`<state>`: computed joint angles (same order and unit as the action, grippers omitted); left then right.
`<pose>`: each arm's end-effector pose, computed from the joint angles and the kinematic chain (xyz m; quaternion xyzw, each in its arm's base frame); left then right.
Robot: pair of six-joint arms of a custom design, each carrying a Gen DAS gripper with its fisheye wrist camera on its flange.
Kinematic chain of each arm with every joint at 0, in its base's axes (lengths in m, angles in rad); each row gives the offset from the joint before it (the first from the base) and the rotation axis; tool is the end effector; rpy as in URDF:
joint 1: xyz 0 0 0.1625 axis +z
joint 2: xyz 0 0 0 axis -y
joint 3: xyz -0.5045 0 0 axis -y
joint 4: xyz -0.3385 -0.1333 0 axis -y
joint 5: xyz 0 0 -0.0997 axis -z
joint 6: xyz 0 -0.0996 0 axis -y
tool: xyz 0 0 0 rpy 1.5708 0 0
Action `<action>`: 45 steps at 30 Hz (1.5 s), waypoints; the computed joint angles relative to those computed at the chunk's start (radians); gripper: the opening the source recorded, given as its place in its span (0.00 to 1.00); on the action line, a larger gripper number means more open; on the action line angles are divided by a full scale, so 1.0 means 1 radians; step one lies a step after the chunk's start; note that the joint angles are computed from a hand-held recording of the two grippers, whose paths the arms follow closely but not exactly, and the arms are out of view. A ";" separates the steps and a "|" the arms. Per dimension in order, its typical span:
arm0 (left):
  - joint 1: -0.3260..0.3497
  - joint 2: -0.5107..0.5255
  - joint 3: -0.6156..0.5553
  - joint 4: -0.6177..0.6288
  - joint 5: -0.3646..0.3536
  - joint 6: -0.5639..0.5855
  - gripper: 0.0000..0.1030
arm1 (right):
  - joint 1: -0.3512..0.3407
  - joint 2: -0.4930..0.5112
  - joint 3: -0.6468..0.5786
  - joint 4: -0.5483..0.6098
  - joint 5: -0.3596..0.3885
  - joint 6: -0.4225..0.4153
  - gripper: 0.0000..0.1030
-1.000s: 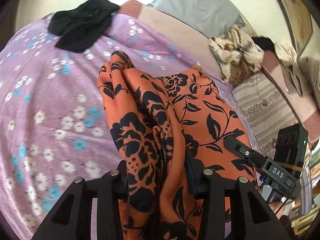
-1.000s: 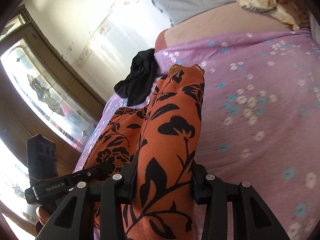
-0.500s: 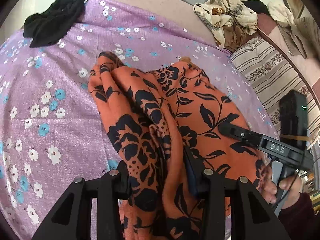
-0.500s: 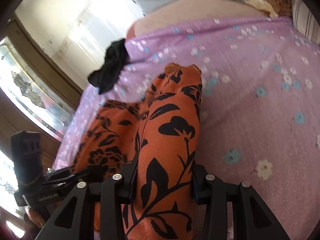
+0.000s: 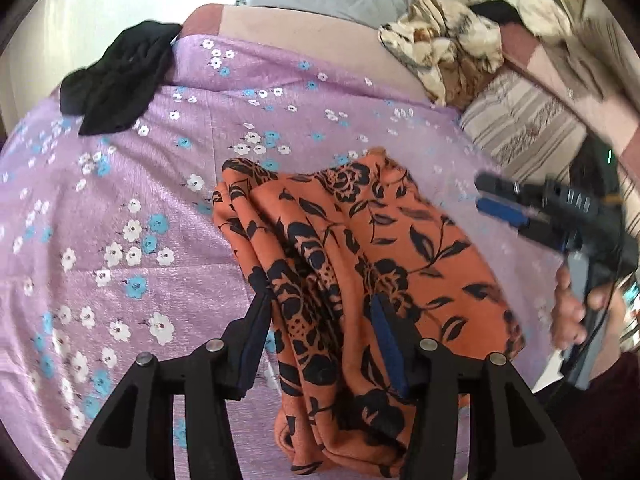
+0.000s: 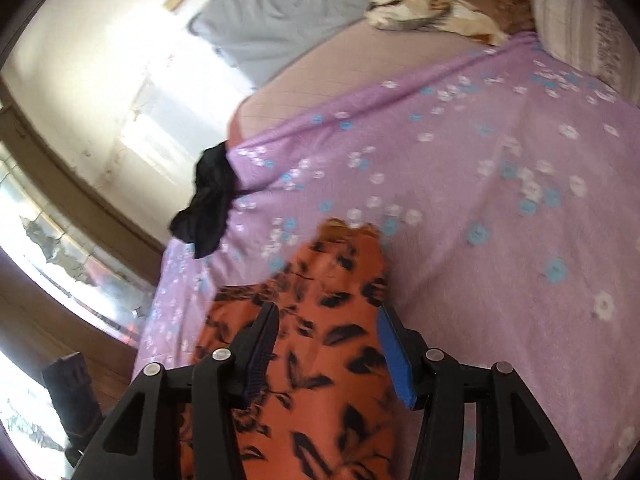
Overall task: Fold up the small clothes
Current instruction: 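Lower the folded dress onto the sheet and open the left gripper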
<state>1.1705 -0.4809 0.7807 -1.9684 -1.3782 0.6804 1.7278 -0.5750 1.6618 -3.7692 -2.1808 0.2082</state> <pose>-0.2024 -0.8693 0.2083 0.5074 0.8550 -0.0348 0.1019 0.1845 -0.6777 0.1904 -0.1791 -0.8059 0.5412 0.1595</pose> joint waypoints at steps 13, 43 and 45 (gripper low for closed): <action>0.017 0.068 -0.105 0.104 0.122 -0.065 0.72 | -0.013 0.040 -0.108 0.319 -0.044 0.096 0.44; -0.014 -0.143 0.362 -0.443 0.213 0.059 0.72 | 0.147 0.073 0.040 0.175 -0.214 0.103 0.53; -0.020 -0.161 0.390 -0.476 0.212 0.055 0.72 | 0.163 0.080 0.038 0.136 -0.242 0.073 0.53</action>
